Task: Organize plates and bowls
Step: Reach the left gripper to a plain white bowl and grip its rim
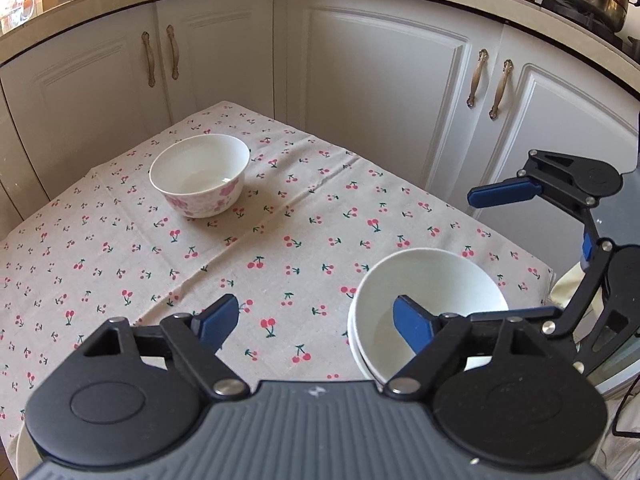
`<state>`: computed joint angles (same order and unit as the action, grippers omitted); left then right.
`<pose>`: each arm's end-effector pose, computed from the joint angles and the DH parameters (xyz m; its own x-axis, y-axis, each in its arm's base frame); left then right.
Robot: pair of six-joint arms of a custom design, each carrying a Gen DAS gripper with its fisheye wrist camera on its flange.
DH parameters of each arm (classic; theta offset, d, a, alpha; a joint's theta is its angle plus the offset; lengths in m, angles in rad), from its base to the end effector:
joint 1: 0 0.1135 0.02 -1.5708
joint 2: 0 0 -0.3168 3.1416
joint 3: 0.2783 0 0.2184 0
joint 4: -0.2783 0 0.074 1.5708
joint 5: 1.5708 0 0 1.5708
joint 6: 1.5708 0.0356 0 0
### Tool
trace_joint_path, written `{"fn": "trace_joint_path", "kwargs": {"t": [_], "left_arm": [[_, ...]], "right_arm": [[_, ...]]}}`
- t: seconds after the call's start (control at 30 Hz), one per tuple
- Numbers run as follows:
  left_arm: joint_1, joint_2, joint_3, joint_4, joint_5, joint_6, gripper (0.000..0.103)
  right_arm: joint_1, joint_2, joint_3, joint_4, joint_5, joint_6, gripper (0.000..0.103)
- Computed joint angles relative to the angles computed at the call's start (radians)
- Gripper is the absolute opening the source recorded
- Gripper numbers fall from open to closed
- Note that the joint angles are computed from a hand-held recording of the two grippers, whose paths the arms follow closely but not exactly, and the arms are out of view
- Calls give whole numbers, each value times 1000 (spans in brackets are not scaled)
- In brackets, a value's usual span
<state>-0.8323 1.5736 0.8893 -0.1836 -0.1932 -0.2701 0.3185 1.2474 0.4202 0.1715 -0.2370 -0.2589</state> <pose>0.2016 -0.2113 0.2609 -0.6663 0.3430 -0.6621 0.4819 0.8757 -0.0313 0.1795 0.0680 0.2337 -0.4366 -0.4060 -0.8029 -0.6133 0.7872 -0.0645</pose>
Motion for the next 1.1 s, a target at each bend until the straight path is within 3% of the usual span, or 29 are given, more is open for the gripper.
{"fn": "trace_joint_path", "kwargs": {"t": [0.3, 0.67, 1.1], "left_arm": [[127, 86, 88, 28, 36, 61, 96], [247, 272, 261, 43, 54, 67, 96], [328, 437, 417, 59, 83, 112, 95]], "right_arm": [[-114, 167, 173, -23, -110, -134, 103], [-153, 473, 409, 13, -202, -250, 103], [-113, 717, 645, -37, -193, -314, 103]]}}
